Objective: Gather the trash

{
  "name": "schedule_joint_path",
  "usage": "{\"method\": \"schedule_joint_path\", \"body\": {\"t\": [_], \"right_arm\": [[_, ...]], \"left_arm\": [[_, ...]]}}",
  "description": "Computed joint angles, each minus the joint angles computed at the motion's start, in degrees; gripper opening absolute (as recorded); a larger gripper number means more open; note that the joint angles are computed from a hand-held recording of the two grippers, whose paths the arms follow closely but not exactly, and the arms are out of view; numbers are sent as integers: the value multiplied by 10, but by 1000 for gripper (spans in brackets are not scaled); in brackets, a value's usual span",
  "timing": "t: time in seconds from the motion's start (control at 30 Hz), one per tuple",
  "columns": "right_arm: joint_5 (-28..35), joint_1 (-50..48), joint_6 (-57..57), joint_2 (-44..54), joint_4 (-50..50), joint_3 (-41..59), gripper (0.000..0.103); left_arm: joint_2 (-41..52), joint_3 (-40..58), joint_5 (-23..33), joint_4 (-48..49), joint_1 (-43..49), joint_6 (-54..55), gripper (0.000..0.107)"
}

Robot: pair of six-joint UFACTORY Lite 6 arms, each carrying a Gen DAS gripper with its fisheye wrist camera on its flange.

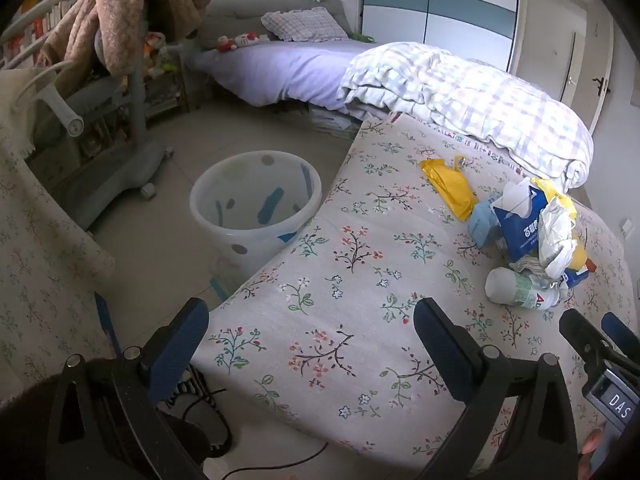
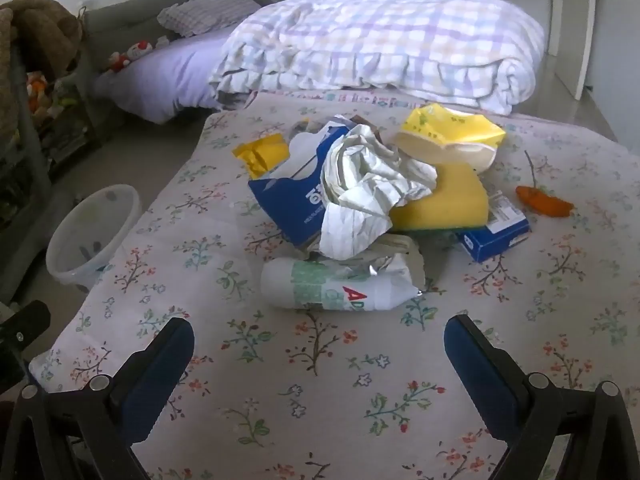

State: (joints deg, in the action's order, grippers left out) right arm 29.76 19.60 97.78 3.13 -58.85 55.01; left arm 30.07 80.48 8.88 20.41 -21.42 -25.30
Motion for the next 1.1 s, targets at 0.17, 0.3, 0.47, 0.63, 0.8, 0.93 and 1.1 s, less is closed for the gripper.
{"method": "schedule_joint_path", "body": {"t": [0.17, 0.3, 0.47, 0.63, 0.8, 0.93, 1.1], "right_arm": [[-2, -1, 0, 0, 0, -1, 103], [-2, 0, 5, 4, -6, 1, 103], [2, 2, 2, -3, -4, -4, 103], [7, 5, 2, 1, -4, 2, 103], [7, 7, 3, 1, -1, 3, 103], [7, 6, 5, 2, -5, 2, 103], [7, 6, 4, 1, -3, 2, 103]], "left_arm": [[0, 0, 0, -2, 0, 3, 103], [0, 0, -1, -1, 0, 1, 103], [0, 0, -1, 2, 0, -2, 103], [0, -1, -2, 6, 0, -6, 103], [-1, -2, -2, 6, 0, -6, 103], [-1, -2, -2, 3, 0, -3, 103], [-1, -2, -3, 2, 1, -2, 103]]}}
